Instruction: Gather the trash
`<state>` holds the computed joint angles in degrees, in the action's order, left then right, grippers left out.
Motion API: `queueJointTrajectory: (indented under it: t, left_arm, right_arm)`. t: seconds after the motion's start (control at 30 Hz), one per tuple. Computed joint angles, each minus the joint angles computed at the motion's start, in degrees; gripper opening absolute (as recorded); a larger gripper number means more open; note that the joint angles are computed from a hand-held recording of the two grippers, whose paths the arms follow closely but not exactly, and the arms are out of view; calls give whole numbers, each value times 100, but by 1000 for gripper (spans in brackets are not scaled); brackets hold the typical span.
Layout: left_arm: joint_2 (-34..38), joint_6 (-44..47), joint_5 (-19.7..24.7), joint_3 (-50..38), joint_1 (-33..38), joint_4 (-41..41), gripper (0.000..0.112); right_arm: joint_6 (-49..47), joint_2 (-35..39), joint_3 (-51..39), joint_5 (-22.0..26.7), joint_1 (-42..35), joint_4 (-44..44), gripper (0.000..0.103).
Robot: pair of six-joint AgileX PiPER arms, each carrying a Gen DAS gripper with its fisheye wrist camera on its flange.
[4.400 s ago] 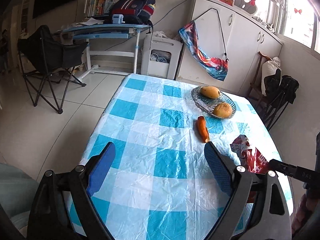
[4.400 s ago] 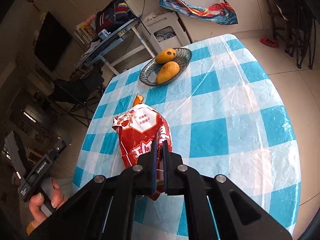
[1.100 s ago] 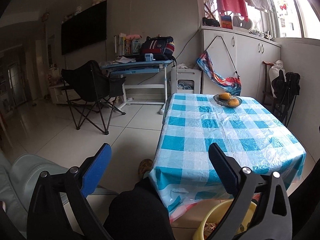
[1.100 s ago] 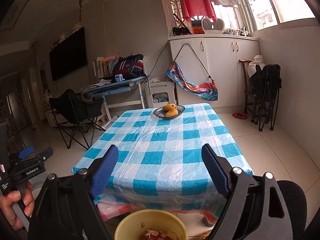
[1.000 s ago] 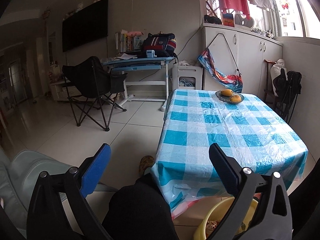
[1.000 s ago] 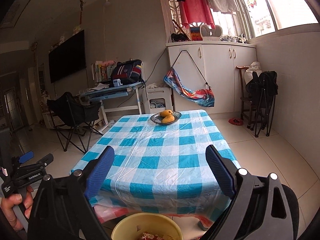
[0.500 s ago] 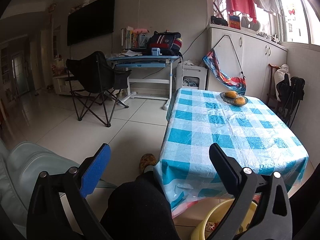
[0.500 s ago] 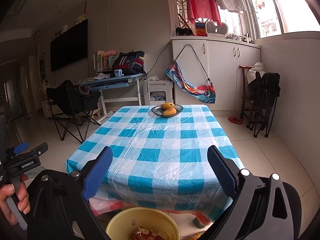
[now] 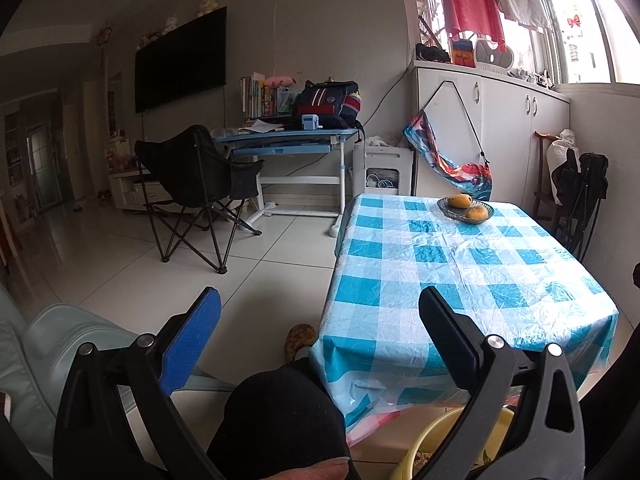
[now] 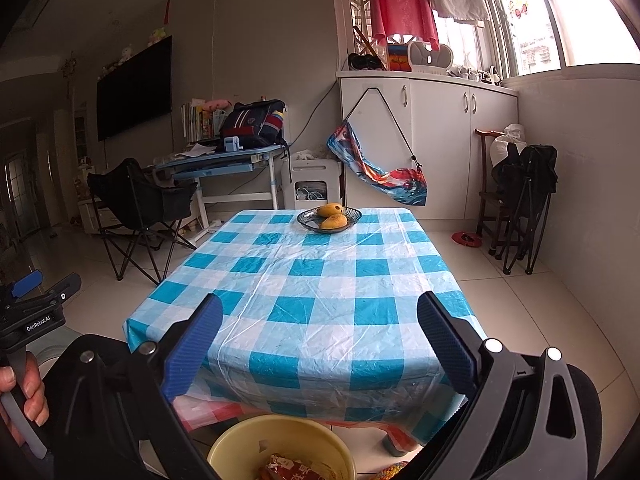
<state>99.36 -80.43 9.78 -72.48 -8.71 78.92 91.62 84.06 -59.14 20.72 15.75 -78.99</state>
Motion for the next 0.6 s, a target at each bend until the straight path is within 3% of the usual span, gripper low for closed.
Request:
queueJointTrajectory:
  t: [0.33,0.5,0.6]
  left_arm:
    - [90,1009,28,-96,88,-1106,96]
    - [-92,-507,-58,95,60,433,96]
    - [-226,-739,-128,227,44,747,96]
  right_arm:
    - [-65,0,-14,17,-12,45,94]
    - [923,-247,260,230,93,-1011,94]
    - [1457,-497,498,589,318,-1691,95]
